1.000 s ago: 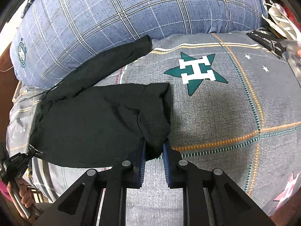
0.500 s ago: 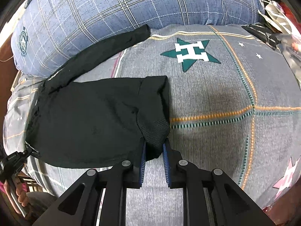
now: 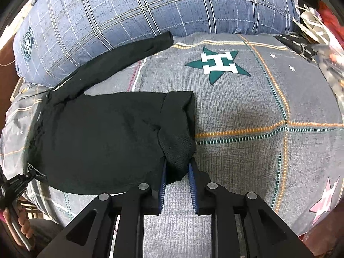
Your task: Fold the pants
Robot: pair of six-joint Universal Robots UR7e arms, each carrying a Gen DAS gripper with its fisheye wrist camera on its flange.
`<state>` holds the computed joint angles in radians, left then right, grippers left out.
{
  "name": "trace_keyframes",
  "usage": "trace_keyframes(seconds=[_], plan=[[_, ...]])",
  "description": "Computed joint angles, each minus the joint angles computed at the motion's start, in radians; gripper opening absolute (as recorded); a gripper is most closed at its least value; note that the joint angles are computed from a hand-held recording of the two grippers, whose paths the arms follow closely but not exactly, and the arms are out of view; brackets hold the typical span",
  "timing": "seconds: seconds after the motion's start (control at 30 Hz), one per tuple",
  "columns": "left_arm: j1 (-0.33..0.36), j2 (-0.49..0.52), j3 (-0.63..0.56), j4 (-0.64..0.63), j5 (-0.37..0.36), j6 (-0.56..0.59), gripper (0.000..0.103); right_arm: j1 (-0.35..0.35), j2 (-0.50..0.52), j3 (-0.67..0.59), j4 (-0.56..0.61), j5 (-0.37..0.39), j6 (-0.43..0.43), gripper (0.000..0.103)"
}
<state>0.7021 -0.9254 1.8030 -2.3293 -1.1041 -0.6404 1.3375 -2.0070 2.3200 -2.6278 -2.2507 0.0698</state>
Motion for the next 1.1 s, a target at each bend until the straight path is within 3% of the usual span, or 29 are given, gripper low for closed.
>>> trace_keyframes(seconds=[0.1, 0.2, 0.27, 0.37, 0.5, 0.6, 0.63, 0.87, 1.03, 1.1], plan=[[-0.006, -0.001, -0.003, 0.023, 0.014, -0.011, 0.016, 0.001, -0.004, 0.003, -0.003, 0.006, 0.003, 0.022], [-0.017, -0.017, 0.016, 0.039, 0.026, -0.017, 0.023, 0.030, -0.010, 0.015, -0.060, -0.012, -0.019, 0.039], [-0.032, -0.035, 0.046, 0.022, 0.017, -0.015, 0.027, 0.063, -0.004, 0.025, -0.122, -0.042, -0.040, 0.056], [-0.068, -0.058, 0.088, -0.012, 0.037, 0.009, 0.030, 0.098, -0.008, 0.034, -0.183, -0.038, -0.071, 0.058], [-0.143, -0.071, 0.144, -0.122, 0.084, 0.094, 0.062, 0.121, -0.010, 0.035, -0.234, -0.002, -0.093, 0.063], [-0.184, -0.052, 0.134, -0.155, 0.095, 0.150, 0.064, 0.131, -0.001, 0.027, -0.248, 0.026, -0.097, 0.071], [-0.189, -0.041, 0.114, -0.153, 0.076, 0.167, 0.066, 0.134, 0.004, 0.024, -0.251, 0.037, -0.097, 0.076], [-0.140, 0.137, -0.194, -0.063, -0.057, 0.202, 0.072, 0.096, 0.064, -0.121, -0.149, 0.128, -0.098, 0.078], [-0.098, 0.357, -0.533, 0.072, -0.098, 0.242, 0.073, 0.005, 0.199, -0.334, -0.013, 0.176, -0.118, 0.078], [-0.084, 0.409, -0.584, 0.058, -0.106, 0.266, 0.073, -0.060, 0.269, -0.437, 0.049, 0.234, -0.114, 0.078]])
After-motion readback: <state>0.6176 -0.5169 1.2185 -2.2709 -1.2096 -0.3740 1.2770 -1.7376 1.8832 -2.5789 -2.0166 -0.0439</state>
